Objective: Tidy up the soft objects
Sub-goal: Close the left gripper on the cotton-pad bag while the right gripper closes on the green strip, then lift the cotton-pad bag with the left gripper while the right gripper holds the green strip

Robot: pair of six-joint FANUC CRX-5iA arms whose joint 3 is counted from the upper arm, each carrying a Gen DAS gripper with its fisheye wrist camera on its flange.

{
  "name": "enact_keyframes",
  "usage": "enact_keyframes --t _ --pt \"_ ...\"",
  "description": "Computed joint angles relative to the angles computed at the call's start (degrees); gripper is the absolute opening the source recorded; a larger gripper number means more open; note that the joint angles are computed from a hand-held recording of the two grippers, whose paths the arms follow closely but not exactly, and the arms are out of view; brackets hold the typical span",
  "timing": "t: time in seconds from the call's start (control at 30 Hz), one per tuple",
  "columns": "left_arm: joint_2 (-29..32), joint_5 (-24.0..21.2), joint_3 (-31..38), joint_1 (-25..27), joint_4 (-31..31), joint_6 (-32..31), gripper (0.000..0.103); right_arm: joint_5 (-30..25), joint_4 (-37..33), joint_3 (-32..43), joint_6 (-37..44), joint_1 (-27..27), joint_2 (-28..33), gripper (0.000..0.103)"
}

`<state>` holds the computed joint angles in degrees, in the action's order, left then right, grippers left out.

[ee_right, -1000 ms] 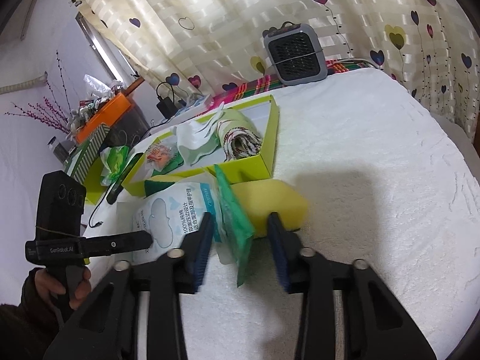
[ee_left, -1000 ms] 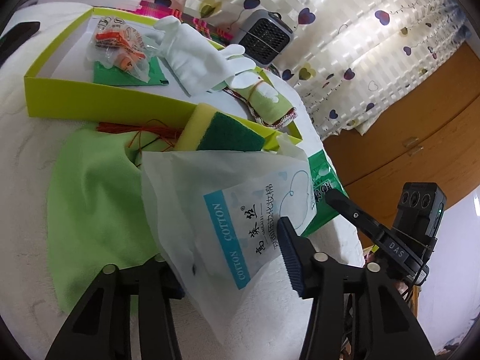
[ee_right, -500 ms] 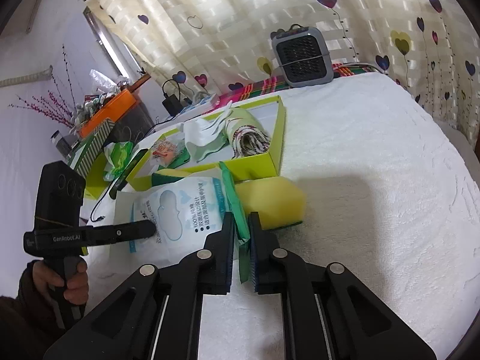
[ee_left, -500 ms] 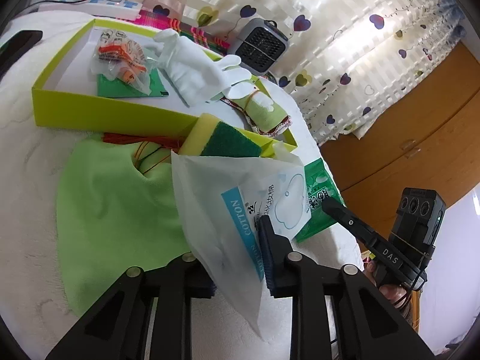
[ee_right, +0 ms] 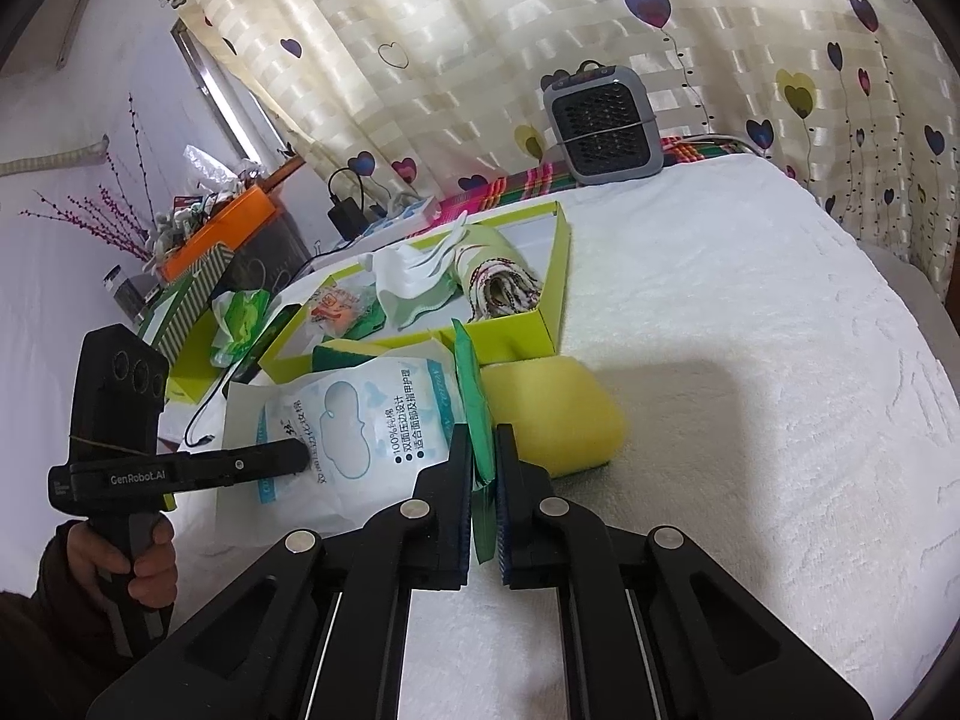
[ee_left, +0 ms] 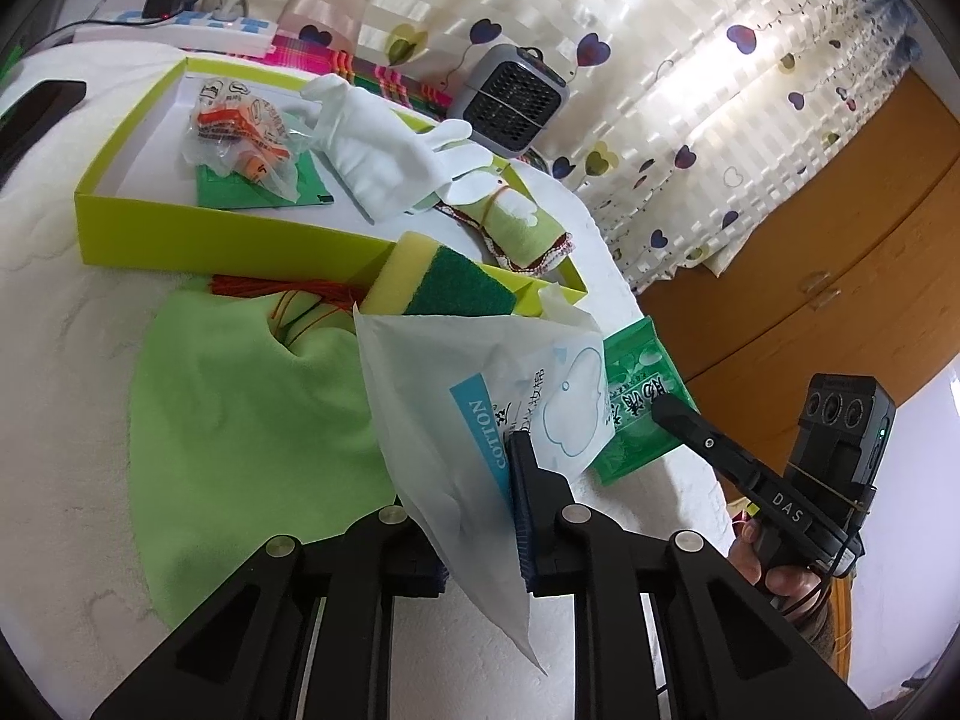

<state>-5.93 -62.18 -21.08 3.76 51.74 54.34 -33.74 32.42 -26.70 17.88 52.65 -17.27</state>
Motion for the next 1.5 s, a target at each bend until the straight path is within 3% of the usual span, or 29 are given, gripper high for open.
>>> enact_keyframes --t 0.93,1.33,1.5 --pt "-4.89 1.45 -1.79 0.42 -0.98 -4.48 0.015 -1.05 5.07 -2.29 -5.37 2.23 -2.49 0.007" --pt "-7.88 -0.7 -3.11 3.14 -3.9 -4.79 0.015 -1.39 5.88 -2.39 -6.3 2.88 -2.83 0.007" --pt "-11.07 0.63 -4.16 3.94 -6.42 -7.31 0.015 -1.36 7.04 -2.86 -7.94 3.44 -3.13 0.007"
